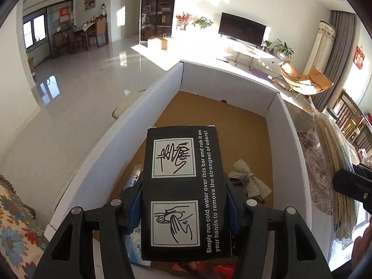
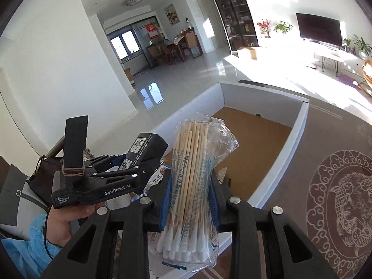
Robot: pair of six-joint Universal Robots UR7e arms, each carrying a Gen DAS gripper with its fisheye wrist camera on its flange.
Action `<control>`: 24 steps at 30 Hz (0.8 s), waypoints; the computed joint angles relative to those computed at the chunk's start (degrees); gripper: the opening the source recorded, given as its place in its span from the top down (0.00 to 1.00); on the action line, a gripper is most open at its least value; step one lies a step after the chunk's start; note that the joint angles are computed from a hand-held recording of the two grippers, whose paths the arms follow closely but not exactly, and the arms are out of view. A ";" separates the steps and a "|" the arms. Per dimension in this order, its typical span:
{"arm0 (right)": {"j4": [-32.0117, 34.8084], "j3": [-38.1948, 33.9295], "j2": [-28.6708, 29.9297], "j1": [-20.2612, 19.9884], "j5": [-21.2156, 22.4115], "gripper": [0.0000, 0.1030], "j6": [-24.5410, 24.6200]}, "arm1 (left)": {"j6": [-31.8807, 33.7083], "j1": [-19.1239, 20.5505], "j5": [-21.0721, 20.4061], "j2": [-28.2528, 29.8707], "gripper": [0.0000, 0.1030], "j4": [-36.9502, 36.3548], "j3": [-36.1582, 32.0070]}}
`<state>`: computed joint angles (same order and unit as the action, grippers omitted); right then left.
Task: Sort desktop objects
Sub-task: 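Carry the soap box and swab bag into the bin and open both grippers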
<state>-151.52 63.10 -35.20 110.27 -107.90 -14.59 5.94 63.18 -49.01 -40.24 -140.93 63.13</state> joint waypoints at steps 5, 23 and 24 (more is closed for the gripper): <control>9.45 -8.00 7.99 -0.13 -2.89 0.69 -0.66 | -4.33 2.04 1.40 0.31 0.44 5.55 -0.70; 2.28 -4.34 6.38 -0.25 -13.22 0.07 -5.81 | -6.89 -1.63 14.52 -0.82 0.13 -6.10 5.66; 1.77 -4.08 6.33 -0.19 -13.73 0.07 -6.18 | -7.39 -1.83 14.60 -1.02 0.13 -4.34 5.62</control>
<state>-149.75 59.02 -28.87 110.08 -121.64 -20.77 -1.45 61.34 -34.41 -41.26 -145.27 68.75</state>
